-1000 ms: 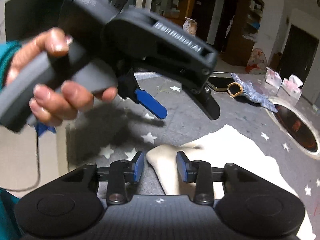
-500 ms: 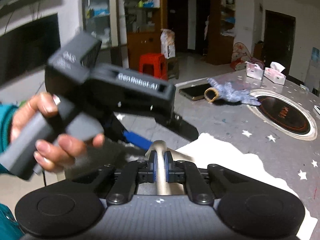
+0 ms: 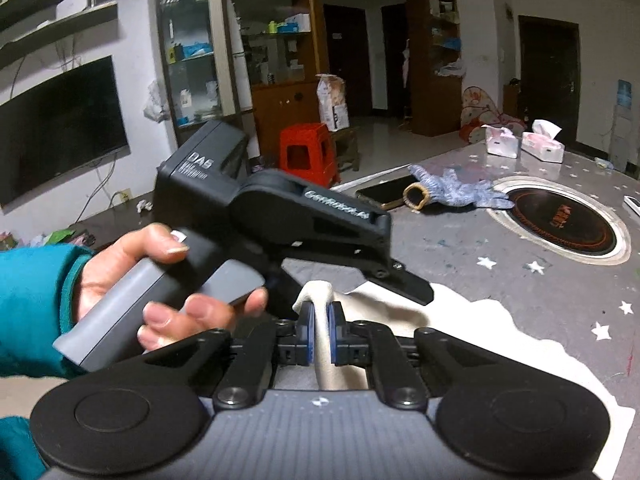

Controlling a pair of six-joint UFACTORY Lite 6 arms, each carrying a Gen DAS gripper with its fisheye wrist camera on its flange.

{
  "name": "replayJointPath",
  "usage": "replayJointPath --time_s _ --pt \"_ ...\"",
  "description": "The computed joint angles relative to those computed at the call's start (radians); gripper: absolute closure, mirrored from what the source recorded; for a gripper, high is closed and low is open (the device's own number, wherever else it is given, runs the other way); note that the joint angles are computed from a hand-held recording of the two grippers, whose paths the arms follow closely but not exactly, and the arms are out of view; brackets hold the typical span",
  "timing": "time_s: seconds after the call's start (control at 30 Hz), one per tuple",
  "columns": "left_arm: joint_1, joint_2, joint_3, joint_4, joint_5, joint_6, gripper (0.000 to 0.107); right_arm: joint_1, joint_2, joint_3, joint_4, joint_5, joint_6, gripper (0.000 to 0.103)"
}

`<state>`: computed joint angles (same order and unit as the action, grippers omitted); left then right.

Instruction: Fold clothes

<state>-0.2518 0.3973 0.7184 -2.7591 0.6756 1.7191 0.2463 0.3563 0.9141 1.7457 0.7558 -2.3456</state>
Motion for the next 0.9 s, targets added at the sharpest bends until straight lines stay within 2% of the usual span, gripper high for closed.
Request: replayJointPath --time_s 0.03,0.2,0.37,0.47,0.67,0.9 --pt "0.002 0.006 0.003 0.005 0.001 -0.001 0.067 0.003 0.005 -0.001 0.002 -0.002 -0.005 0.096" --pt "-0.003 0.026 0.013 -0.003 -0.01 0.016 0.081 0.0 0.015 -0.011 0.005 0.0 -0.015 0.092" --pt "-0.016 0.021 0.01 -0.036 -0.024 0.057 0.083 -0.043 0.007 -0.032 0.006 0.007 -0.004 0.089" --pt "-0.031 0.013 0.014 -0.062 -0.049 0.099 0.084 -0.087 0.015 -0.033 0.024 -0.004 -0.001 0.074" --pt "-0.068 -0.006 0.024 -0.133 -0.107 0.205 0.083 -0.202 0.031 -0.04 0.079 -0.034 -0.033 0.068" --pt "-0.078 -0.009 0.032 -0.154 -0.133 0.228 0.082 -0.334 0.102 0.02 0.147 -0.081 -0.023 0.063"
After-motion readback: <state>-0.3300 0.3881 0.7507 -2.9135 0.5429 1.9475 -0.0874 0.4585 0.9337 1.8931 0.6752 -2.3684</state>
